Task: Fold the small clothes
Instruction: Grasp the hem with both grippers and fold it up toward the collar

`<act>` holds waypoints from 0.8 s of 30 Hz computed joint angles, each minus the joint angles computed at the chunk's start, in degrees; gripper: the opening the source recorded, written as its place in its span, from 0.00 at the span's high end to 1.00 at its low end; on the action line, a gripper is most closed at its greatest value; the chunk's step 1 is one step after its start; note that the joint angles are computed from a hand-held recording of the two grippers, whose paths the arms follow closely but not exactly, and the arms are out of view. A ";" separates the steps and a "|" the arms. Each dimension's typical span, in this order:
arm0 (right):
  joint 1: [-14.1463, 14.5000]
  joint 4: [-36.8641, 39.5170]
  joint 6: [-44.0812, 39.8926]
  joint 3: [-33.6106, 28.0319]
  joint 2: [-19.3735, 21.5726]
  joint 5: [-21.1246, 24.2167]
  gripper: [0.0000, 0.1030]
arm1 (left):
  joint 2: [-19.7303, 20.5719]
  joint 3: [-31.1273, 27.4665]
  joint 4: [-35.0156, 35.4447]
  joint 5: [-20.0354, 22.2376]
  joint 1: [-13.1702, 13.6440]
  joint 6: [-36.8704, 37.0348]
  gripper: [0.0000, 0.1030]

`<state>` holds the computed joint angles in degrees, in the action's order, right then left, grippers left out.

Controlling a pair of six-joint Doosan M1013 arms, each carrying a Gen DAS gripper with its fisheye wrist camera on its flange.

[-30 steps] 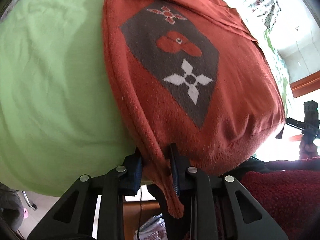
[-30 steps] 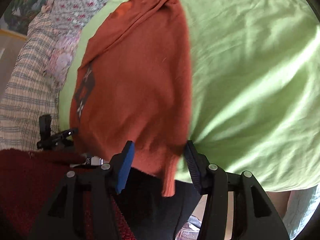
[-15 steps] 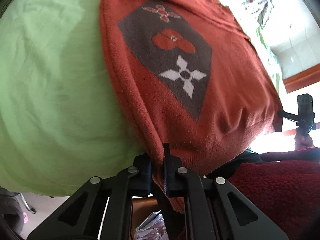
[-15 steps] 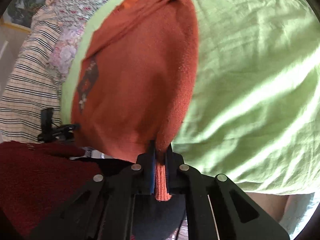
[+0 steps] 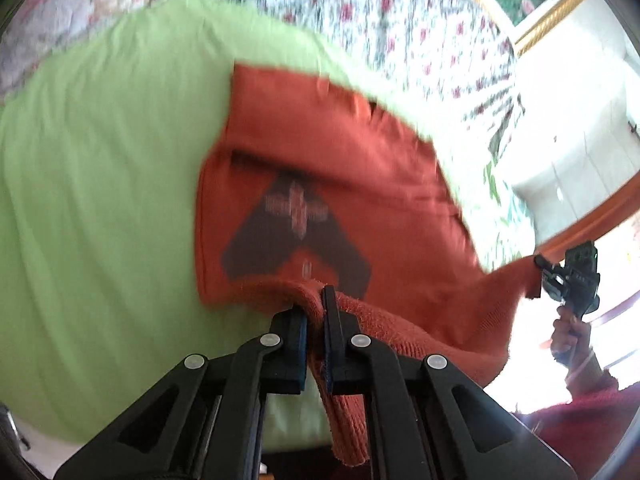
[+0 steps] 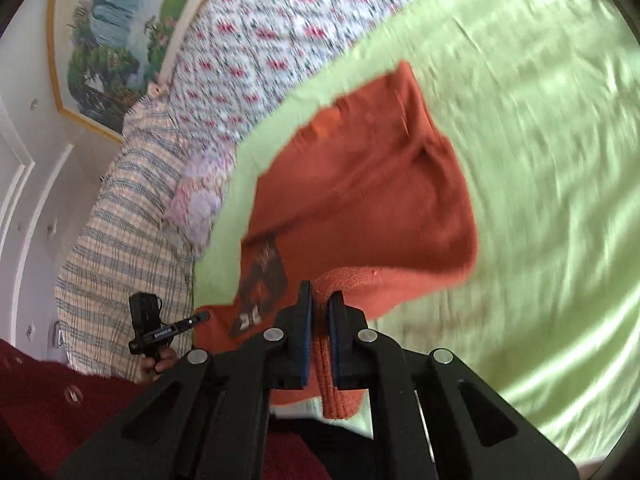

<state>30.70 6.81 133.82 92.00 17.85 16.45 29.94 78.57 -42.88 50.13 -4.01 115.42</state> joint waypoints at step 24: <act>-10.83 4.08 -9.96 -21.38 14.32 9.69 0.92 | 21.53 -35.01 14.30 0.10 -2.11 -28.11 0.96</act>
